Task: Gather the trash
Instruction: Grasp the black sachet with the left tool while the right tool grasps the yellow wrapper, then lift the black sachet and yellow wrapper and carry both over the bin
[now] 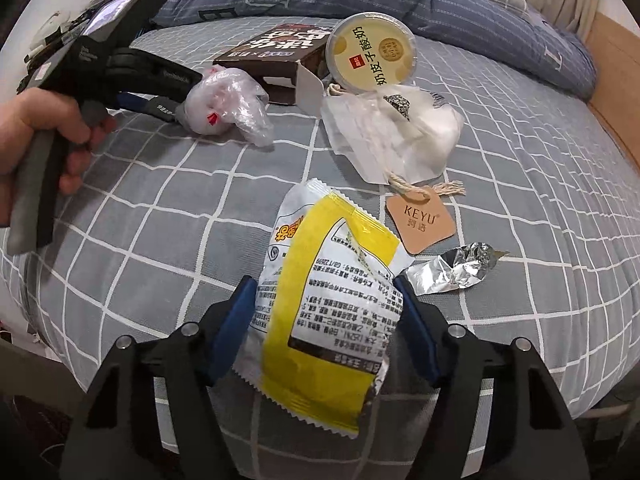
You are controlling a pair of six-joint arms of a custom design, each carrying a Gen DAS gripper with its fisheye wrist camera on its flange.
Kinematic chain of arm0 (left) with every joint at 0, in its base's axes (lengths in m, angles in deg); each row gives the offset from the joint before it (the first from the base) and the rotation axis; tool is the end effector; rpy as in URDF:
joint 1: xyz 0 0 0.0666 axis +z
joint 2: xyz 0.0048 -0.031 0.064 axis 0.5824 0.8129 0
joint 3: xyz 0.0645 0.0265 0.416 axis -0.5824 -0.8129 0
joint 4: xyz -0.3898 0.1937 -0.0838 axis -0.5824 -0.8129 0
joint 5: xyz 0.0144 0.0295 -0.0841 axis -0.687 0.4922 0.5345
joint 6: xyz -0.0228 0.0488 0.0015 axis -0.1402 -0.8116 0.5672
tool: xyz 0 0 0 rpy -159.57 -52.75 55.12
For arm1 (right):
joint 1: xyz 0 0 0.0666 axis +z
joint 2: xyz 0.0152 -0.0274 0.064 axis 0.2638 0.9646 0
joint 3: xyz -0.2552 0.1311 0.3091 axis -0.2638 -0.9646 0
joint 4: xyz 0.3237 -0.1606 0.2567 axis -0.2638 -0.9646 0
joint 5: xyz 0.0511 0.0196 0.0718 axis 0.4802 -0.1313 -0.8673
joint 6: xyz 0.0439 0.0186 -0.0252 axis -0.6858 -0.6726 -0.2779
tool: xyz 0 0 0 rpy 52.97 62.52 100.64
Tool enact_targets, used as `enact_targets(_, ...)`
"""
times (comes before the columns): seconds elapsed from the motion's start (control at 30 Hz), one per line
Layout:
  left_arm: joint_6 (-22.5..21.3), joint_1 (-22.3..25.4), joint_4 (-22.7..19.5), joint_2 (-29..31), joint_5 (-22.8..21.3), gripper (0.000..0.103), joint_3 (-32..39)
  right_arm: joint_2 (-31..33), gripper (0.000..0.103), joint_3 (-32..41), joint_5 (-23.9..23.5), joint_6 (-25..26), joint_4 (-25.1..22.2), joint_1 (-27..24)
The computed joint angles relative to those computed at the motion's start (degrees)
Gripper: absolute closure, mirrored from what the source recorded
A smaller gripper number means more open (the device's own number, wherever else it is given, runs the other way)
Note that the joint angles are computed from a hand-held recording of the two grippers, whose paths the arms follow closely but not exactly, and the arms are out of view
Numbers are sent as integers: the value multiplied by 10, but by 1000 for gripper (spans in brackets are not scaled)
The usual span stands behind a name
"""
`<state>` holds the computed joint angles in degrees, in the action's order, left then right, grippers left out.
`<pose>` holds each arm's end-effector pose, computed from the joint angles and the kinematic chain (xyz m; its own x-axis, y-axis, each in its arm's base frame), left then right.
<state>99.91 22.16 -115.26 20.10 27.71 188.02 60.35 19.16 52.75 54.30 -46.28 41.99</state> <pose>0.6588 -0.1455 0.3998 -0.8015 -0.3689 -0.4706 -0.4465 0.8927 0.0608 0.5765 0.2917 0.3945 -0.6977 -0.4732 -0.5378 -0.5559 0.8312 -0.0102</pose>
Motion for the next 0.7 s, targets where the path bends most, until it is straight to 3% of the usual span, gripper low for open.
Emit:
enact_targets(0.07, -6, -4, -4, 5, 0, 49, 7, 0, 38, 0, -1, 0, -1, 0)
enact_targets(0.2, -6, -8, -11, 11, -5, 56, 16, 0, 42, -1, -3, 1, 1, -1)
enact_targets(0.3, -4, -7, 2, 4, -1, 63, 7, 0, 55, 1, -8, 6, 0, 1)
enact_targets(0.37, -5, -7, 15, -4, 3, 77, -4, 1, 66, 3, -15, 12, -2, 3)
enact_targets(0.43, -11, -6, 27, -11, 9, 87, -11, 3, 70, 3, -21, 18, -1, 2)
enact_targets(0.7, -2, -11, 33, -35, 12, 95, -29, 8, 83, 15, -48, 7, -8, -8)
